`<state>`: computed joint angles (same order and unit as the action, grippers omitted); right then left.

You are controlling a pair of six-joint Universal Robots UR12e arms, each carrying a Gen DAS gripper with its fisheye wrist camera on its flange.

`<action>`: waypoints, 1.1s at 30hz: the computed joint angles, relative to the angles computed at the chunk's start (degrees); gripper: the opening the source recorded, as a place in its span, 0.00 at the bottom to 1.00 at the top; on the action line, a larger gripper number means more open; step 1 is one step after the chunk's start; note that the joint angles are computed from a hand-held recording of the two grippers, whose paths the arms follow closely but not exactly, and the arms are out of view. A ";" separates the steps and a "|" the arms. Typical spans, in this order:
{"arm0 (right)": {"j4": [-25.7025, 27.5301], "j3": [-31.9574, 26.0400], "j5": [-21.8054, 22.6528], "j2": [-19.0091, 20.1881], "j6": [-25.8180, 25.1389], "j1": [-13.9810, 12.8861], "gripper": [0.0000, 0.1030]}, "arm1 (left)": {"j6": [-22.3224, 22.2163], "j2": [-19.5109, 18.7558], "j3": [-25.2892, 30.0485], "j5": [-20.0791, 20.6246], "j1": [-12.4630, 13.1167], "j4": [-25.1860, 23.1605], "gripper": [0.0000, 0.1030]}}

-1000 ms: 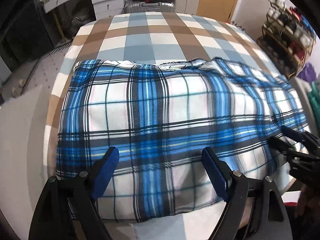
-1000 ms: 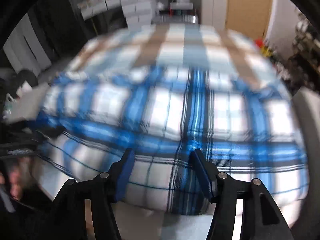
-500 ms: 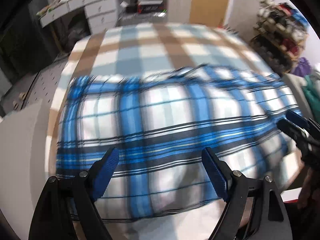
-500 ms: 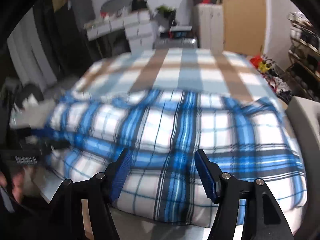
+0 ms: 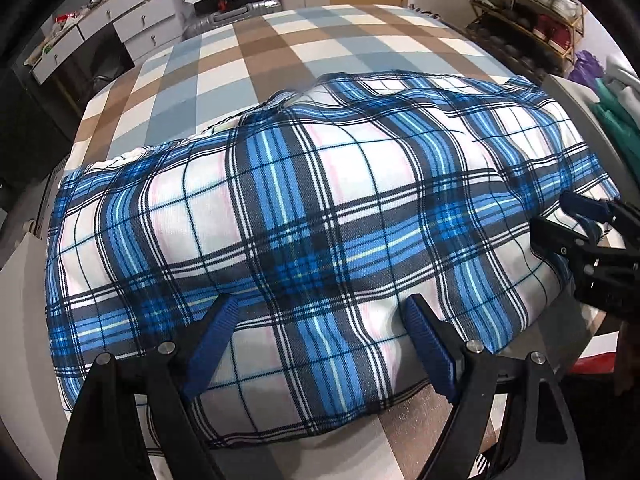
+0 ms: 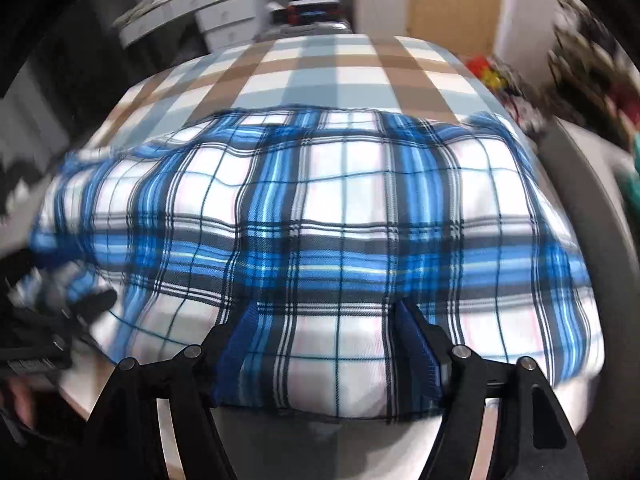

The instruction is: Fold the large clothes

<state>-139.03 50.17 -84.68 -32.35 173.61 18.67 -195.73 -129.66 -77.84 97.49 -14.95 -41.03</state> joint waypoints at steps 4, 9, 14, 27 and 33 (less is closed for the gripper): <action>-0.11 0.04 0.00 -0.03 0.27 -0.10 0.71 | -1.49 0.58 -0.45 -0.39 0.23 0.73 0.79; -6.12 3.15 2.55 -1.91 7.65 -1.20 0.68 | -1.79 1.87 -4.09 -15.61 2.73 16.18 0.79; -12.01 5.28 3.32 -2.84 13.58 -2.13 0.70 | -3.78 -2.08 3.45 -16.62 3.07 7.00 0.79; -8.08 4.18 4.21 -2.37 10.13 -1.88 0.70 | -3.57 -3.27 5.04 -17.44 3.55 5.02 0.81; -11.51 5.51 5.68 -2.99 11.71 -2.06 0.70 | -10.20 2.02 -4.34 -19.01 5.70 10.66 0.81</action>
<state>-150.53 55.68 -79.00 -35.34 185.32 16.61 -205.93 -127.63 -82.18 78.48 -9.25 -30.37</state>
